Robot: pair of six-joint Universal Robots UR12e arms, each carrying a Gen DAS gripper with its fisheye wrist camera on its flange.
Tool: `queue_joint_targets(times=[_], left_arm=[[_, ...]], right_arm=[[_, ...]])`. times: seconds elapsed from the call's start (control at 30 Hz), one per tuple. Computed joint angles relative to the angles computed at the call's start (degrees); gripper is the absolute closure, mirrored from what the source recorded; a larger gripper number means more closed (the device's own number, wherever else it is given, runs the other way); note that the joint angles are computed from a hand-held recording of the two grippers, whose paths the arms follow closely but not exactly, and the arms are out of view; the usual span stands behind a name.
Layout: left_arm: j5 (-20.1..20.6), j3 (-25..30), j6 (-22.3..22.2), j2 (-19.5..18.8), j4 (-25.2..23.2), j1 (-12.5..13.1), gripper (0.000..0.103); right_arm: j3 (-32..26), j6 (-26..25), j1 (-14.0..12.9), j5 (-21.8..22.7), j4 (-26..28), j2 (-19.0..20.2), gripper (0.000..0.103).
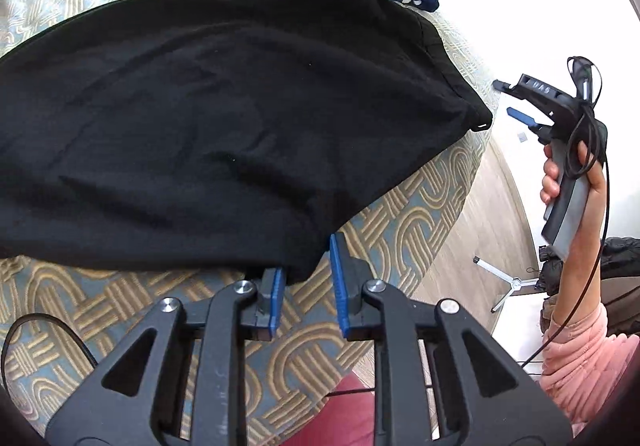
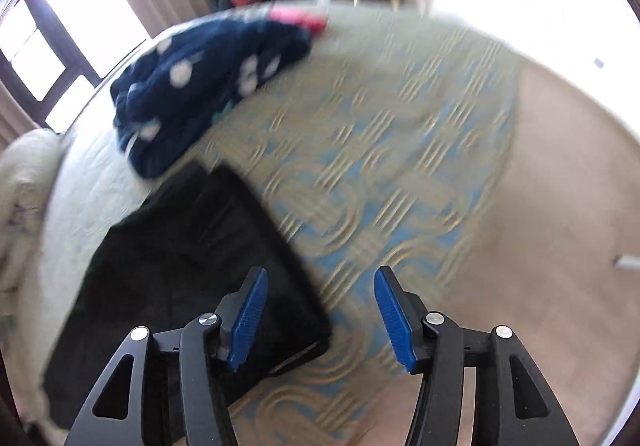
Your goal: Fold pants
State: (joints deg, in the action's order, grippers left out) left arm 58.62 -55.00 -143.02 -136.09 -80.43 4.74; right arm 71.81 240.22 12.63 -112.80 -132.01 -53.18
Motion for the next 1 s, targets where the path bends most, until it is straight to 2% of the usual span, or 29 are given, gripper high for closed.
queue_joint_targets(times=[0.03, 0.07, 0.1, 0.17, 0.27, 0.3, 0.33, 0.4, 0.47, 0.5, 0.57, 0.63, 0.7, 0.8, 0.87, 0.93, 1.0], left_arm=[[-0.14, -0.27, 0.1, 0.24, -0.07, 0.13, 0.081], [-0.23, -0.7, 0.36, 0.62, -0.14, 0.4, 0.081], [-0.21, -1.01, 0.5, 0.94, -0.13, 0.62, 0.081], [-0.39, -1.62, 0.15, 1.59, 0.45, 1.02, 0.081], [-1.25, -2.32, -1.11, 2.23, 2.27, 1.63, 0.08], [-1.28, -2.69, -1.47, 2.47, 3.26, 1.8, 0.077], [-1.02, -3.14, -2.15, 2.71, 5.05, 1.96, 0.069], [-0.17, -3.8, -3.53, 2.92, 8.24, 2.18, 0.061], [0.77, -3.45, -5.34, 2.52, 10.34, 2.6, 0.061], [1.04, -3.08, -6.27, 2.21, 10.73, 2.81, 0.06], [2.23, -1.97, -9.45, 1.26, 12.58, 3.49, 0.058], [3.37, -1.0, -12.85, 0.37, 14.7, 4.24, 0.056], [4.66, 0.16, -17.59, -0.66, 17.36, 5.39, 0.053], [7.62, 1.44, -25.17, -1.94, 22.29, 7.27, 0.042], [9.92, 2.23, -29.77, -2.7, 25.37, 8.59, 0.041], [12.29, 3.24, -33.39, -3.48, 27.14, 9.79, 0.041], [13.77, 4.64, -36.7, -4.41, 27.89, 11.04, 0.041]], right_arm=[[-0.65, -0.52, 0.63, -3.75, 0.52, 0.07, 0.046], [-0.88, -2.37, 0.97, -5.29, -1.36, 0.14, 0.046], [-1.29, -5.95, 1.04, -4.43, -4.65, 0.49, 0.046], [-3.9, -12.08, 0.67, 1.19, -6.87, 2.06, 0.046], [-11.42, -18.62, 0.74, 6.99, -4.72, 6.73, 0.046], [-13.77, -20.08, 0.86, 7.28, -3.38, 8.22, 0.047], [-18.37, -21.52, 1.0, 6.87, 0.14, 11.0, 0.047], [-25.08, -21.68, 0.9, 6.43, 7.12, 15.03, 0.047], [-31.47, -21.06, 0.49, 5.02, 15.72, 18.8, 0.05], [-33.59, -20.55, -0.03, 5.19, 18.29, 20.32, 0.051], [-33.99, -19.09, -0.38, 5.19, 18.57, 20.63, 0.051], [-37.22, -17.68, -0.24, 4.59, 22.99, 21.74, 0.051], [-38.89, -18.58, 0.27, 3.1, 25.03, 22.3, 0.051], [-37.99, -19.89, 1.34, 1.16, 23.74, 21.35, 0.05], [-37.14, -21.37, 2.23, 0.92, 21.85, 20.43, 0.049], [-40.27, -25.6, 2.9, 4.09, 20.31, 21.81, 0.049], [-46.73, -32.6, 3.68, 9.28, 20.66, 25.0, 0.049]])
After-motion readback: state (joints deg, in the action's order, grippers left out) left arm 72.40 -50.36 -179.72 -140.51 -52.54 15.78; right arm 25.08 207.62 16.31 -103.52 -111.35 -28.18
